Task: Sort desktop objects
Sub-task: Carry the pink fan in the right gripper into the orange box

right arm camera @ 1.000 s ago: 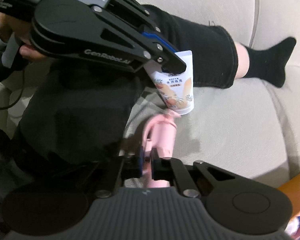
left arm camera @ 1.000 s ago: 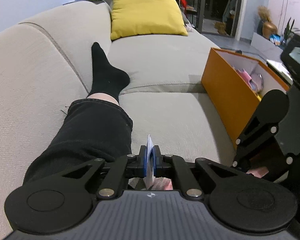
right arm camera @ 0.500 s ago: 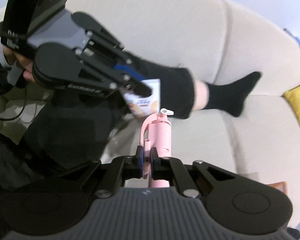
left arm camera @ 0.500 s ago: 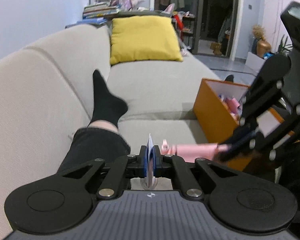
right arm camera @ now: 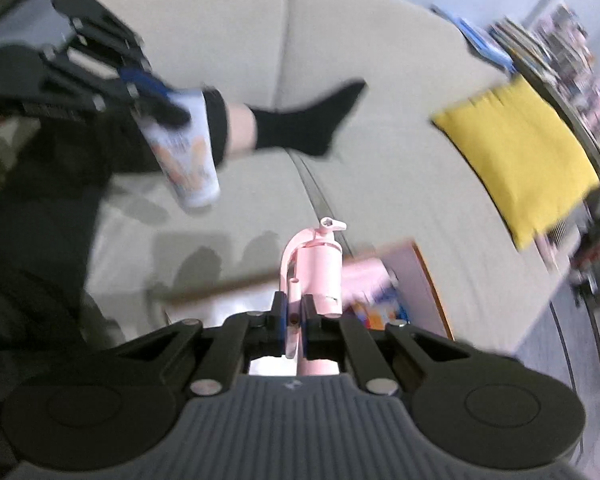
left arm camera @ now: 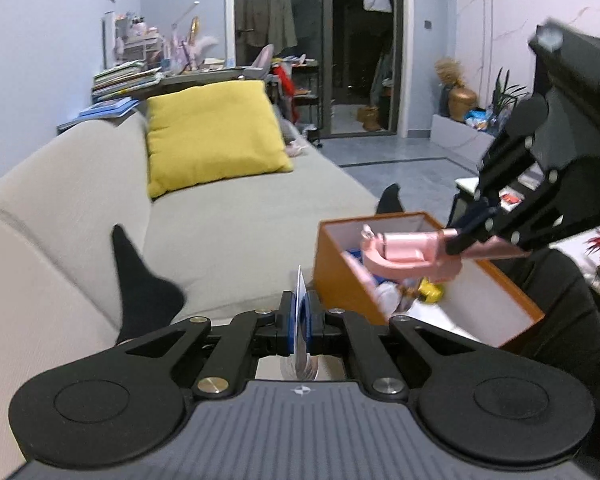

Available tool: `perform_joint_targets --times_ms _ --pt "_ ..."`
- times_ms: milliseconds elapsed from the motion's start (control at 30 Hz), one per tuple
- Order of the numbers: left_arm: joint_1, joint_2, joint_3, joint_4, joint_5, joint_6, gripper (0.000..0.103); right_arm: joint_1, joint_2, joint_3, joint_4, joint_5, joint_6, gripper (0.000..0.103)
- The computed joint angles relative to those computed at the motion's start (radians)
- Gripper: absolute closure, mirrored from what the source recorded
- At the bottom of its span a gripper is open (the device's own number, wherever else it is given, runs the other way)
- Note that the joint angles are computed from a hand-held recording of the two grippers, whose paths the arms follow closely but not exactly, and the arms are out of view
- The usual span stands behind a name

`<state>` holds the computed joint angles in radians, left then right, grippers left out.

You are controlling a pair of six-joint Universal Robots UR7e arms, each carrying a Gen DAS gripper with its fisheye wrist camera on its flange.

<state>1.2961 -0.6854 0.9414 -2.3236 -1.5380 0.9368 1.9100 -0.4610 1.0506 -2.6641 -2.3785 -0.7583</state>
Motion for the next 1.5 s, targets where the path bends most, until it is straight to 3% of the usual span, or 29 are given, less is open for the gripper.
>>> perform_joint_targets --times_ms 167,300,567,700,867,1233,1267,1367,1433,1500 --pt "-0.021 0.019 -0.009 0.031 -0.040 0.015 0.098 -0.045 -0.033 0.050 0.036 -0.004 0.057 0.097" --pt "-0.041 0.041 -0.023 0.058 -0.059 0.029 0.098 -0.082 -0.058 0.079 0.098 0.052 0.076 0.097" --pt "-0.069 0.084 -0.048 0.097 -0.048 0.043 0.098 -0.161 -0.094 0.101 0.230 0.350 -0.008 0.097" --pt "-0.076 0.109 -0.076 0.126 -0.034 0.033 0.098 -0.190 -0.072 0.032 0.380 0.428 -0.045 0.097" --pt "-0.079 0.146 -0.127 0.159 -0.013 0.019 0.098 -0.229 -0.002 -0.139 0.627 0.514 -0.067 0.097" --pt "-0.079 0.210 -0.226 0.225 0.002 -0.004 0.098 -0.263 0.137 -0.418 0.871 0.574 -0.131 0.094" --pt "-0.078 0.215 -0.235 0.231 0.003 -0.006 0.098 -0.263 0.134 -0.408 0.851 0.572 -0.134 0.089" --pt "-0.076 0.230 -0.260 0.246 0.001 -0.010 0.098 -0.268 0.123 -0.381 0.793 0.553 -0.138 0.060" --pt "-0.074 0.238 -0.275 0.256 -0.002 -0.013 0.098 -0.273 0.125 -0.387 0.805 0.559 -0.116 0.055" --pt "-0.073 0.245 -0.287 0.263 -0.004 -0.016 0.098 -0.275 0.142 -0.416 0.830 0.549 -0.078 0.039"
